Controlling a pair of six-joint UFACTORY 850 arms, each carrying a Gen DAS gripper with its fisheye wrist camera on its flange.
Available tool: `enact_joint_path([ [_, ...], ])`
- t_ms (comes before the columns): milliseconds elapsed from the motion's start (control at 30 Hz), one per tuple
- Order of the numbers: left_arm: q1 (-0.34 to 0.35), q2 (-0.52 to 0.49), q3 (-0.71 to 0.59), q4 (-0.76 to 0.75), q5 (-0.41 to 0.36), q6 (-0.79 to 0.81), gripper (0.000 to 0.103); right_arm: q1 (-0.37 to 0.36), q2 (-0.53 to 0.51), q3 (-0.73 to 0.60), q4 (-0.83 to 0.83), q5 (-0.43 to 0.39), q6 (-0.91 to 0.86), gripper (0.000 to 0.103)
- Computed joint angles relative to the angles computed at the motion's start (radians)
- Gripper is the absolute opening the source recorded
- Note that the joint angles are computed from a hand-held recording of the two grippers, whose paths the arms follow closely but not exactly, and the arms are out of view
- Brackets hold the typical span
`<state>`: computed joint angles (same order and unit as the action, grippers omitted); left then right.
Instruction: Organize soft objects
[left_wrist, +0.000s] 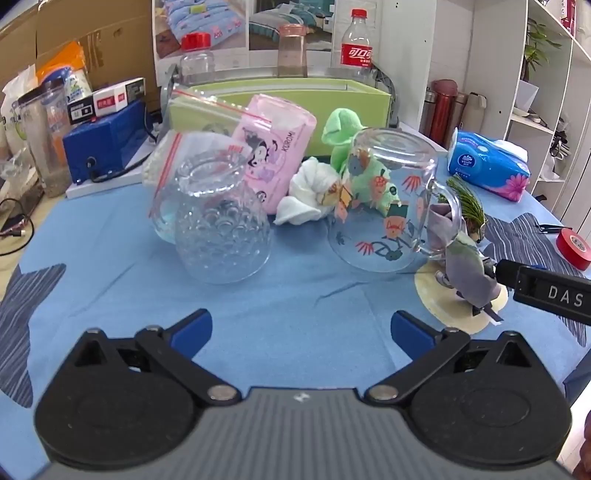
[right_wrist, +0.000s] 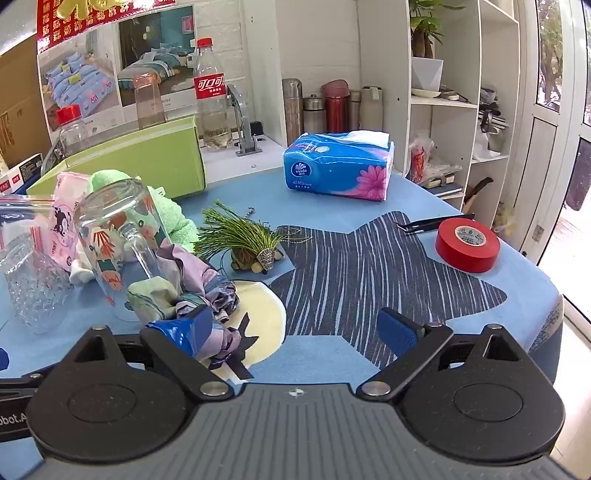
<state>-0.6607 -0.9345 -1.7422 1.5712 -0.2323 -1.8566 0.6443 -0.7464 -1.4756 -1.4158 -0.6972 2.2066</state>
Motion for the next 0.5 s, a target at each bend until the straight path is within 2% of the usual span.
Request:
enact_joint_path([
  [100, 0.006, 0.004, 0.008, 0.056, 0.017, -0.048, 0.103, 0.0, 0.001, 0.0, 0.001, -0.005, -0.002, 0.084],
  [133, -0.001, 0.012, 0.024, 0.081, -0.014, -0.069, 0.103, 0.001, 0.002, 0.001, 0.002, -0.008, -0.004, 0.084],
  [267, -0.007, -0.003, -0.003, -0.038, -0.029, 0.049, 0.103, 0.009, 0.0, -0.005, 0.012, -0.021, -0.006, 0.084],
  [500, -0.005, -0.006, -0.002, -0.018, -0.023, 0.03, 0.103, 0.006, -0.01, -0.016, 0.011, -0.012, -0.021, 0.084],
])
